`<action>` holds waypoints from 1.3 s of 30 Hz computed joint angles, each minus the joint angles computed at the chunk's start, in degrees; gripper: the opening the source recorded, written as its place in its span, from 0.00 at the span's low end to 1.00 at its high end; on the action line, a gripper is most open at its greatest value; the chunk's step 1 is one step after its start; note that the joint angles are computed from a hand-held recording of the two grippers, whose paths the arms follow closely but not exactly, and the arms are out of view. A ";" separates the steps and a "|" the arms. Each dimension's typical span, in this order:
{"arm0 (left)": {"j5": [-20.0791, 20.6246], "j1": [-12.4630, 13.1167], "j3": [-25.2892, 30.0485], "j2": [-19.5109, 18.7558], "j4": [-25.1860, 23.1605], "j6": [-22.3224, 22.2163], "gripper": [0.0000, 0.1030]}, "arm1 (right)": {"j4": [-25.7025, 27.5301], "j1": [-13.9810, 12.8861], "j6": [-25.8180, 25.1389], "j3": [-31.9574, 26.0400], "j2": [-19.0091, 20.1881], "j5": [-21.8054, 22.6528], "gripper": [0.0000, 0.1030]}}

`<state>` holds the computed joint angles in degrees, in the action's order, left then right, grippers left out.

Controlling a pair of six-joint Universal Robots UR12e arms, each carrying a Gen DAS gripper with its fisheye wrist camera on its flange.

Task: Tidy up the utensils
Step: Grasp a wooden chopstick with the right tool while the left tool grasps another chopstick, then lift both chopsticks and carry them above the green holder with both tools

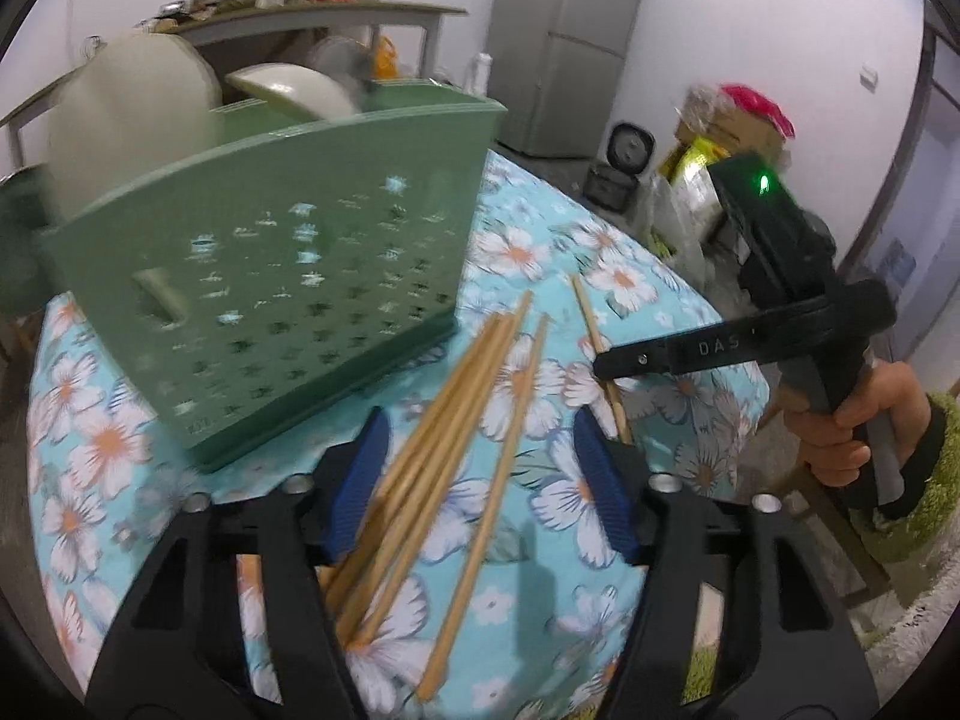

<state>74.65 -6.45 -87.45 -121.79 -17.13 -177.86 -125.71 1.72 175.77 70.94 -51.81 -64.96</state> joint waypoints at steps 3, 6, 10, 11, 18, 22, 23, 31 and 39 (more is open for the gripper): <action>-1.48 -0.60 2.67 -1.66 -2.95 2.58 0.41 | -0.19 -0.44 0.77 0.33 0.01 1.79 0.15; -1.58 -1.39 5.96 -3.62 -6.32 5.35 0.33 | -0.17 -1.06 1.69 0.66 0.07 4.25 0.15; 0.37 -2.43 10.49 -6.19 -12.10 8.10 0.27 | -0.25 -1.90 2.67 1.33 0.00 7.12 0.13; 1.39 -2.69 11.53 -6.71 -13.77 8.73 0.24 | -0.32 -2.19 2.90 1.64 -0.08 7.97 0.13; 3.82 -3.70 16.61 -9.90 -18.84 8.60 0.22 | -0.19 -3.26 4.14 2.53 -0.11 11.82 0.13; 4.50 -3.84 18.26 -10.96 -19.25 6.83 0.13 | -0.51 -3.68 4.76 2.33 -0.06 12.90 0.19; 4.59 -3.83 18.32 -11.03 -19.22 6.53 0.10 | -1.19 -3.83 5.46 2.19 0.01 12.96 0.21; 4.62 -3.72 17.75 -10.32 -20.45 4.83 0.05 | -4.30 -2.96 8.15 -1.98 2.45 8.73 0.31; 5.41 -3.99 20.84 -11.67 -23.81 4.22 0.06 | -5.24 -1.49 9.43 -5.63 4.85 3.09 0.30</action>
<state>80.06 -10.45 -66.61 -133.46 -40.94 -173.64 -130.94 0.24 185.20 65.31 -46.96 -61.87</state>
